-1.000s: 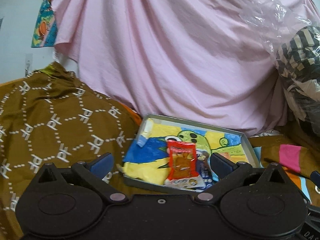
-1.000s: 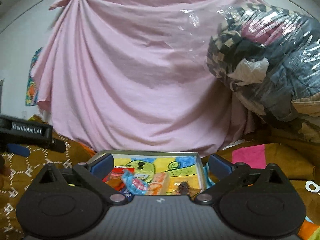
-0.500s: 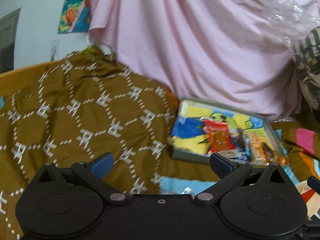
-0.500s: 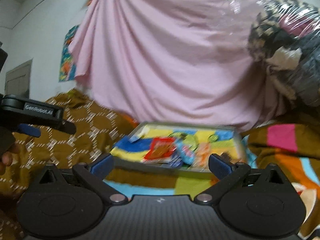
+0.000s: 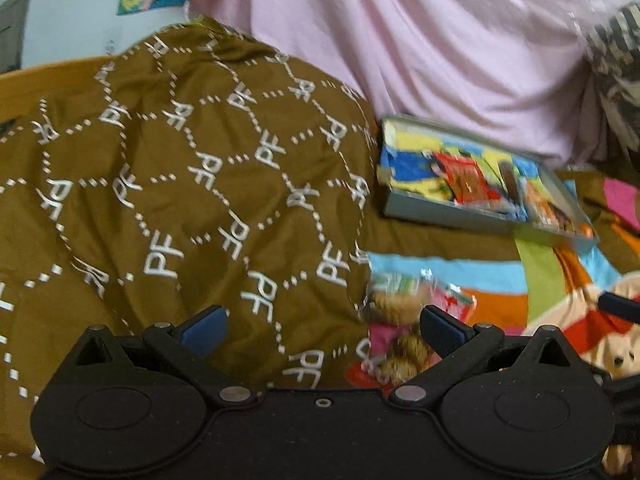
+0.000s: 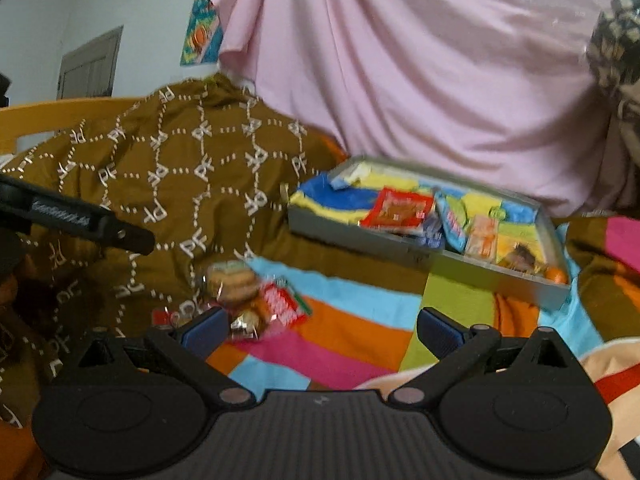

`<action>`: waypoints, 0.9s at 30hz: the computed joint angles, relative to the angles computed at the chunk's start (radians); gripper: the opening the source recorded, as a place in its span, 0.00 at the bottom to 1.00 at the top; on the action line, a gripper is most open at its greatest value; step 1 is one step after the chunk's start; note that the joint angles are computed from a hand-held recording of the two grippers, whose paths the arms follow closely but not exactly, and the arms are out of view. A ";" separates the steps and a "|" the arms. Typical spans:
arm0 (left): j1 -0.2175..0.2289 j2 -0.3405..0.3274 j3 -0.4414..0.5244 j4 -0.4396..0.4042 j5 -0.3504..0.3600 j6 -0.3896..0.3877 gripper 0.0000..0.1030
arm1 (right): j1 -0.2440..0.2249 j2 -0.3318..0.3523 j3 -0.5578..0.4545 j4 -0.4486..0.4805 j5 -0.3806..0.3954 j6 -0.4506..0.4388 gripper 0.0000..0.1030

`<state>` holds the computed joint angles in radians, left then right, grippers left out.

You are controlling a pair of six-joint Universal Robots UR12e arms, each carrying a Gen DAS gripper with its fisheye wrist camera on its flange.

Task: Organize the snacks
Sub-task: 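Move both tools back toward the remaining snacks on the bedspread, then grasp the quail-egg pack with the left tool while the right tool grasps the biscuit pack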

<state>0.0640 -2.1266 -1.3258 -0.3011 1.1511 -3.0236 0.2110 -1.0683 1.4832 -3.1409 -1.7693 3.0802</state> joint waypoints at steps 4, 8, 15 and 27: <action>-0.006 -0.007 0.021 -0.118 -0.019 0.102 0.99 | -0.007 0.005 -0.015 0.059 -0.004 0.024 1.00; -0.019 -0.013 0.016 -0.147 -0.013 0.218 0.99 | -0.015 0.002 -0.027 0.137 0.008 0.071 1.00; -0.026 -0.035 0.028 -0.116 -0.069 0.312 0.99 | -0.016 0.012 -0.068 0.238 -0.013 0.068 1.00; -0.020 -0.082 0.092 -0.190 -0.202 0.330 0.99 | -0.045 0.076 -0.227 0.363 0.150 -0.002 1.00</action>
<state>0.0436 -2.2082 -1.2342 -0.4908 0.9493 -2.6933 0.1662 -0.9928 1.2563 -2.7780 -1.6197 3.0778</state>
